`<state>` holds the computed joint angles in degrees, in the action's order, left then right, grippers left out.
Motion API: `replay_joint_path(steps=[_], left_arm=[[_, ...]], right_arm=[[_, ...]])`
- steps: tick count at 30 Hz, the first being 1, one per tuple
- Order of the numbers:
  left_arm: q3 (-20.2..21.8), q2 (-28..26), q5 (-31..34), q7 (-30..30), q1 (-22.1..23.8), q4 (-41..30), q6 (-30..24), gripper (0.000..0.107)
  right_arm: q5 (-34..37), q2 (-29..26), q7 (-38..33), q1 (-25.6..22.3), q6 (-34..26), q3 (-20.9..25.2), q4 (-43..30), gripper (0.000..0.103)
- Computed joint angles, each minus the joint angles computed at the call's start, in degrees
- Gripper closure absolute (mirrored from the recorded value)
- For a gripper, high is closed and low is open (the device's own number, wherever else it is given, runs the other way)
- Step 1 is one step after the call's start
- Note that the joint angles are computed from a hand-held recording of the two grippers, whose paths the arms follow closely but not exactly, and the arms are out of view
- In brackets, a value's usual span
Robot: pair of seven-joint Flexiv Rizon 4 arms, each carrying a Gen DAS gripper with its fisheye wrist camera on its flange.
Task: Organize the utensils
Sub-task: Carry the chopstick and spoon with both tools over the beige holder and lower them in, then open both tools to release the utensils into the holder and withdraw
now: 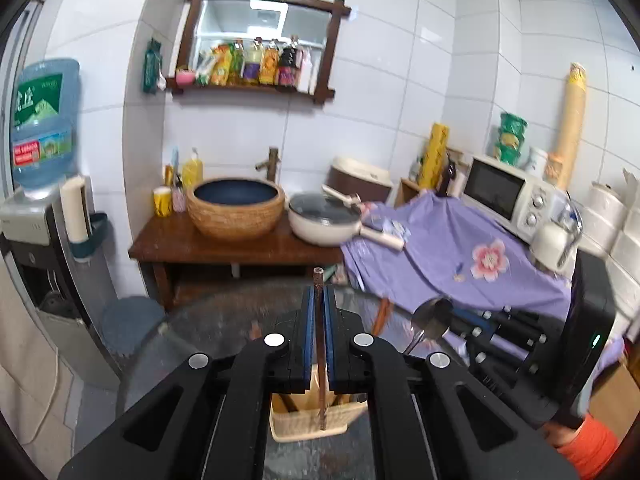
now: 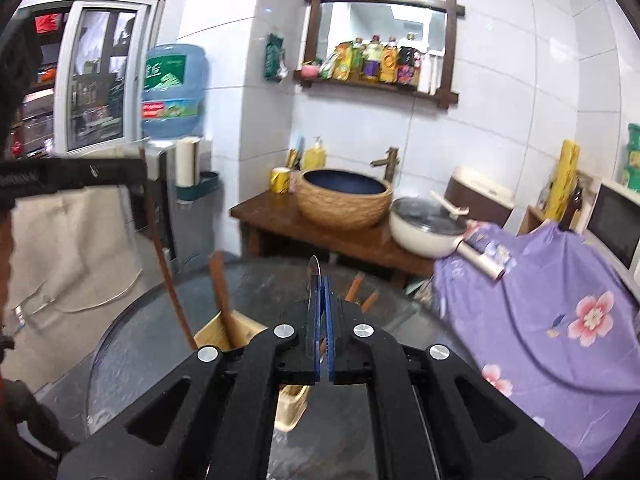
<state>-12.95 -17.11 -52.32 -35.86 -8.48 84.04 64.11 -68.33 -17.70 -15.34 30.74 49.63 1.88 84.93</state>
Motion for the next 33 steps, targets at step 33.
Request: replay_joint_path(steps=[33], left_arm=[[-1.29, -9.8, 16.64, -13.52, -0.28, -8.89, 2.0, 0.102]], right_arm=[[3.42, -8.5, -3.23, 1.74, 0.48, -4.05, -2.97, 0.101]])
